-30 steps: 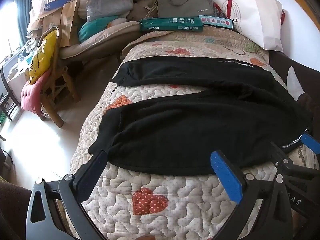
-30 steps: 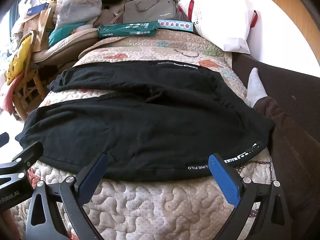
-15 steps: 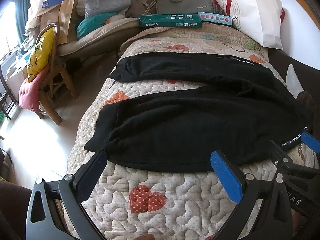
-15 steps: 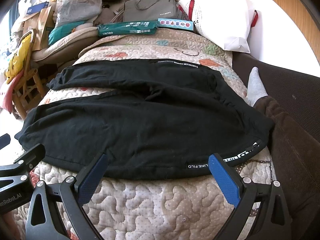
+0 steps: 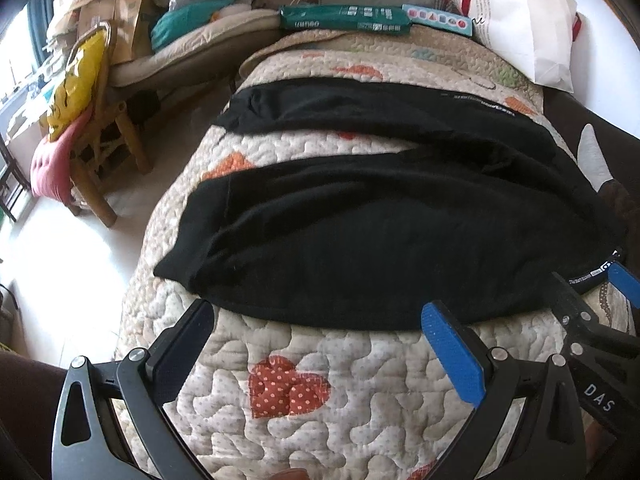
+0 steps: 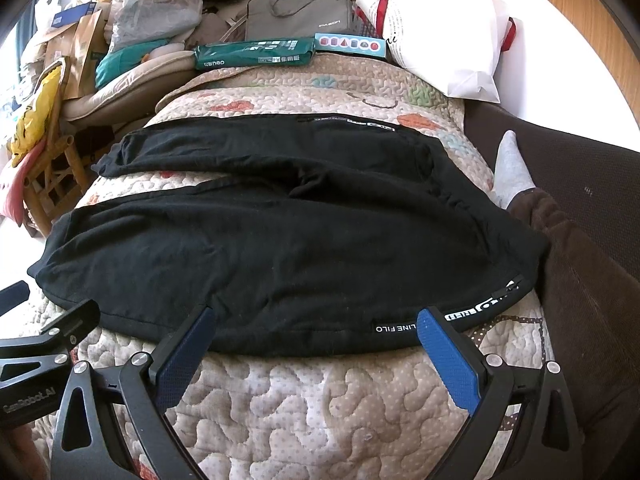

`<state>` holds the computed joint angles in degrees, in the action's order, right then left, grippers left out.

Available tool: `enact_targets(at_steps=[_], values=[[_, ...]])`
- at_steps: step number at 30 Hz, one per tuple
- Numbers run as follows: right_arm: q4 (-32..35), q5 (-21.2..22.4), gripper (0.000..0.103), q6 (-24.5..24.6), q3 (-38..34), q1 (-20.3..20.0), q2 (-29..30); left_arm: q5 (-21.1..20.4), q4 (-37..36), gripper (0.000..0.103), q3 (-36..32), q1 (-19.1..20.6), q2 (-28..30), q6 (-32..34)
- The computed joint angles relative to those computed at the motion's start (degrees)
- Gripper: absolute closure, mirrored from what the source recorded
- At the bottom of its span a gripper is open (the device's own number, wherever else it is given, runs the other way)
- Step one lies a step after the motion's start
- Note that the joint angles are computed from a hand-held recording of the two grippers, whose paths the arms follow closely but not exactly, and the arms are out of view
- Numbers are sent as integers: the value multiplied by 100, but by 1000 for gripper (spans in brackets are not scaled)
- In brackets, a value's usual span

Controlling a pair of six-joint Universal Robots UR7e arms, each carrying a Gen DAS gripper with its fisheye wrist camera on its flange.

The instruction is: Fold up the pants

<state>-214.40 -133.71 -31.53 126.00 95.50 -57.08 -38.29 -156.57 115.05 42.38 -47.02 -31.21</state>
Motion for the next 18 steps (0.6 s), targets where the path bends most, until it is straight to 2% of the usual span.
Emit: enact_targets(at_steps=[18], values=[[211,-60,1,121,3,24,-42,-205,753,0,-160,118,166,-332]])
